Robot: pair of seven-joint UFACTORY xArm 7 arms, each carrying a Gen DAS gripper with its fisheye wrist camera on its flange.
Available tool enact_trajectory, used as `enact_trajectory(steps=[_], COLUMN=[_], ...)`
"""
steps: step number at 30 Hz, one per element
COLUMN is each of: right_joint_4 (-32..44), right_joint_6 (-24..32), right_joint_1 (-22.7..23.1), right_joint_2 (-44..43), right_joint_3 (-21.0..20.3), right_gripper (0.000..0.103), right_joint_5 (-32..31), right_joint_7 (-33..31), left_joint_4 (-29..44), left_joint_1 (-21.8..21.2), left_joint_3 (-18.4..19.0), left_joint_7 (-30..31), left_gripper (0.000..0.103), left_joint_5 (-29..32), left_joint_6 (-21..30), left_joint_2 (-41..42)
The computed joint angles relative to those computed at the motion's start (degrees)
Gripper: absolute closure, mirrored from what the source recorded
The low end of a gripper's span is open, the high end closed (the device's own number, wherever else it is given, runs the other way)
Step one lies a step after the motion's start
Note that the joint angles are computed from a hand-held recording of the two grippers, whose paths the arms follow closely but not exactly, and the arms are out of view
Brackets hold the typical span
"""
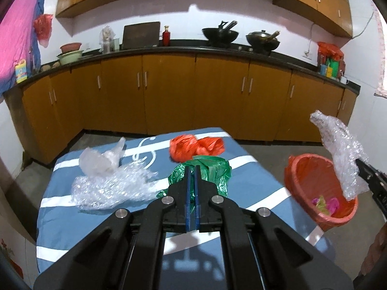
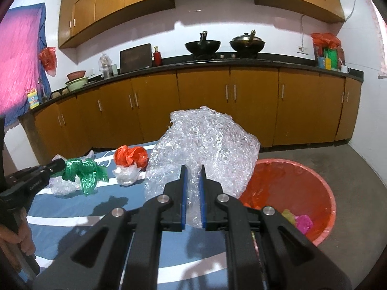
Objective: Collect trash
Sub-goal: 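Carry the bubble wrap and green bag over the wastebasket and release both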
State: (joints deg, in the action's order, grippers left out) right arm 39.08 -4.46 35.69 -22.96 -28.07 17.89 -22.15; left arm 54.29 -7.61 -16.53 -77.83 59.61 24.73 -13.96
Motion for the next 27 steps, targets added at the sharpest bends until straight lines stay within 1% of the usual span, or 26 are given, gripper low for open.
enact_trajectory(steps=[5,12,18,23,27], right_joint_4=[-0.37,-0.17,0.53,1.14,1.79], right_joint_6=[0.3,0.54,0.97,0.97,1.02], right_joint_1=[-1.48,-2.41,-2.41,-1.94,-0.71], right_joint_2=[-1.22,-1.79,-1.71,-1.13,-0.54], right_joint_3=[-0.77,-2.67,-5.74,-8.18,-11.02], right_gripper=[0.093,0.093,0.093,0.093,0.093], right_joint_5=[-0.37,-0.27,0.31,1.31,2.22], right_joint_7=[-0.56,-2.02,-3.87,-5.53,-7.26], left_joint_4=[3.26,8.49,14.18,18.82,22.97], left_joint_1=[-1.32,-5.25,-10.22,-14.38,-17.81], left_joint_3=[-1.06,-0.61,1.03,3.33,5.23], left_joint_7=[-0.81,-2.23,-2.84,-2.75,-1.24], left_gripper=[0.101,0.101,0.101,0.101,0.101], left_joint_5=[1.76,3.98,6.32,6.51,6.21], left_joint_6=[1.02,2.13,2.76,2.27,1.85], left_joint_2=[2.08,6.62,11.7,16.1,20.24])
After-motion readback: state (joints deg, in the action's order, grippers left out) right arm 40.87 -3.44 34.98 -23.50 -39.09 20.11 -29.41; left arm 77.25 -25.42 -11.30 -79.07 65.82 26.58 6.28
